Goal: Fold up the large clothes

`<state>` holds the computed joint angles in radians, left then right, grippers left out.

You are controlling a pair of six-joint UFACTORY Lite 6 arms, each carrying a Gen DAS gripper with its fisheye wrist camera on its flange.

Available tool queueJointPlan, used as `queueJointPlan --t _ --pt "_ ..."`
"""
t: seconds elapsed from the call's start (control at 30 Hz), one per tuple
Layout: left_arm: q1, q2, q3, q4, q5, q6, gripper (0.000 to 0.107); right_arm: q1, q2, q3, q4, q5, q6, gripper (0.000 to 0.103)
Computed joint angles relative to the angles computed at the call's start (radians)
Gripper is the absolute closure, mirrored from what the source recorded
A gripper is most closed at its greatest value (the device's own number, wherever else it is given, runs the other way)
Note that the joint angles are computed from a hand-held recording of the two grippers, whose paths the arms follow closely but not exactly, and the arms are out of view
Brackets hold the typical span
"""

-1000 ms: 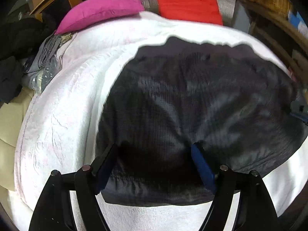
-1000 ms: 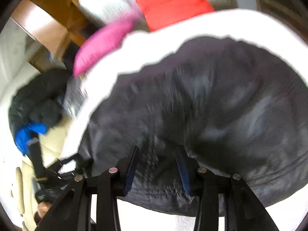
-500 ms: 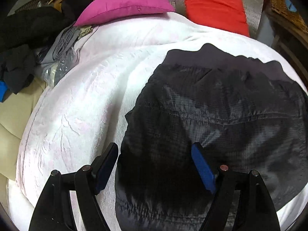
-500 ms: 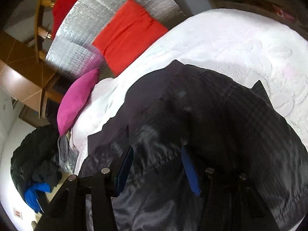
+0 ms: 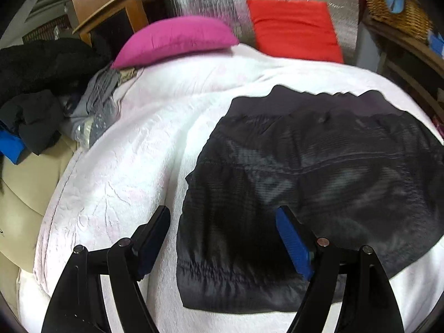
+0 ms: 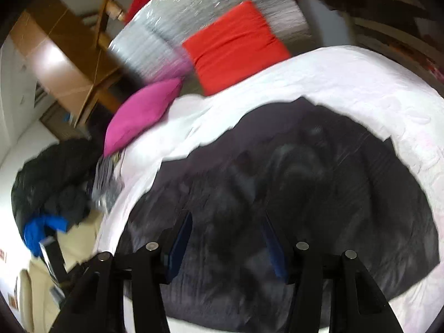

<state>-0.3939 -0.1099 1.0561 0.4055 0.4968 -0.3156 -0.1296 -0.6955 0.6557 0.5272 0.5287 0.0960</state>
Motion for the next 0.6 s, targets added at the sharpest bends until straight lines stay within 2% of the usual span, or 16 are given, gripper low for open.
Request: queueJointPlan --t 0.17,0.3,0.37,0.43,0.53,0.6 --pt "-0.015 -0.015 -0.021 0.041 -0.016 -0.018 0.027 0.188 0.095 0.014 -0.243 -0.05 0.278 0.047" --pt "-0.041 0.019 -0.019 0.108 -0.01 -0.081 0.027 0.152 0.228 0.027 -0.121 -0.054 0.149 0.047" --pt "-0.053 0.032 -0.025 0.154 -0.009 -0.12 0.027 0.167 0.275 0.041 -0.153 -0.074 0.177 0.047" --pt "-0.061 0.036 -0.035 0.187 -0.01 -0.145 0.027 0.177 0.279 0.048 -0.182 -0.076 0.2 0.047" --pt "-0.057 0.022 -0.05 0.185 -0.017 -0.14 0.027 0.146 0.223 0.032 -0.109 -0.041 0.131 0.047" --pt "-0.055 0.01 -0.059 0.188 -0.02 -0.139 0.027 0.154 0.18 0.035 -0.127 -0.025 0.156 0.047"
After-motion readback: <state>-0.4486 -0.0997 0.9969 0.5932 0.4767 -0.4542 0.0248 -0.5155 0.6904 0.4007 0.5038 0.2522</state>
